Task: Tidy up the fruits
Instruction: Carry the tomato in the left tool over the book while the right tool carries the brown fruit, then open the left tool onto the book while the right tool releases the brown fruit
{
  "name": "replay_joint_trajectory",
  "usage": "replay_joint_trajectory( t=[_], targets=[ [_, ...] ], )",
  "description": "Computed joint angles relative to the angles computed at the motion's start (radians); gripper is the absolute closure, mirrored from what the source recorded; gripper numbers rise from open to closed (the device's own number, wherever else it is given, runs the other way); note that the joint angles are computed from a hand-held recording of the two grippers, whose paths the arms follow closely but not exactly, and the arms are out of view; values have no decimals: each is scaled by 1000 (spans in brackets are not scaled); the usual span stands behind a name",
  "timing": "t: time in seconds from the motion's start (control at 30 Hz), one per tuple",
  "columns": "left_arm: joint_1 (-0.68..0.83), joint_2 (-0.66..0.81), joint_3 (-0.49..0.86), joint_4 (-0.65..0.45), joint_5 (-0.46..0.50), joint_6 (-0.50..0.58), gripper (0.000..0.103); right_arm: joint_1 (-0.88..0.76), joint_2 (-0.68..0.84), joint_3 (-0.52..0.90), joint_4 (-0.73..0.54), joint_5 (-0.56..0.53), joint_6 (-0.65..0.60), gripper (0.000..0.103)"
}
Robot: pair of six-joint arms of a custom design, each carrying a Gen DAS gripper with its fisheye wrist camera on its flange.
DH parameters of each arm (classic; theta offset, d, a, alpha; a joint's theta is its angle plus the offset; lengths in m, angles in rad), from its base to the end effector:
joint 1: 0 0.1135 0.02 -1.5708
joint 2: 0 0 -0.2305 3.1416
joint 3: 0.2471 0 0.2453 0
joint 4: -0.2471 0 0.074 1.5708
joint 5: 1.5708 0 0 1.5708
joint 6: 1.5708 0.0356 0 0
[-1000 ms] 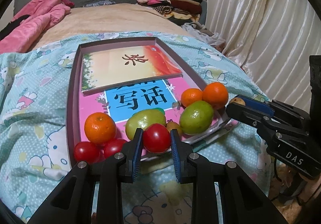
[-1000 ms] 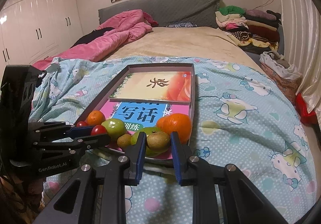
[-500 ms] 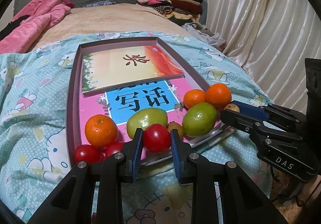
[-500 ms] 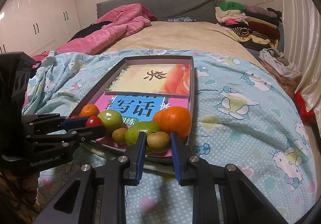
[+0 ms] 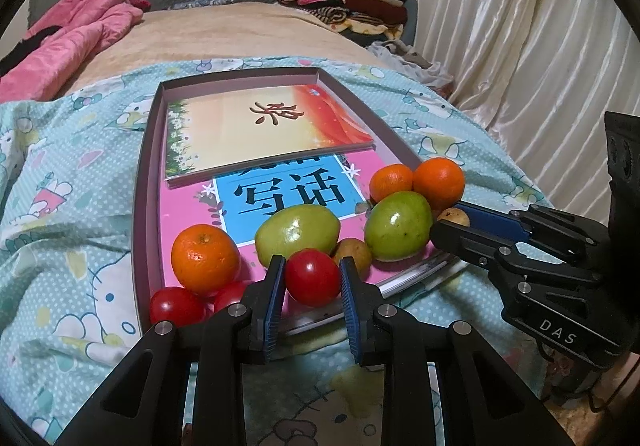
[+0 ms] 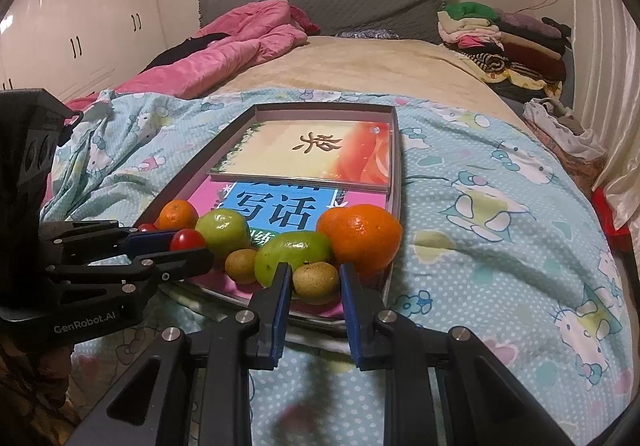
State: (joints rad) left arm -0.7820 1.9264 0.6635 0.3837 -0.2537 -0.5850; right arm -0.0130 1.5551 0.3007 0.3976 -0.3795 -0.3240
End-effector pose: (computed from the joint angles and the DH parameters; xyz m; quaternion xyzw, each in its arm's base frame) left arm 0.2182 -0.2041 0.0376 0.0491 0.9329 -0.1200 0.3359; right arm 0.2177 0.0104 0.0557 -0.2076 0.8988 0.1167 0.3680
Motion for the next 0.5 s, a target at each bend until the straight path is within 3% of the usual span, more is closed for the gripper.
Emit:
replay_joint_trajectory(
  t=[0.5],
  targets=[
    [0,1,0,-5,0,0,75,30,59,23,17,10,5,78]
  ],
)
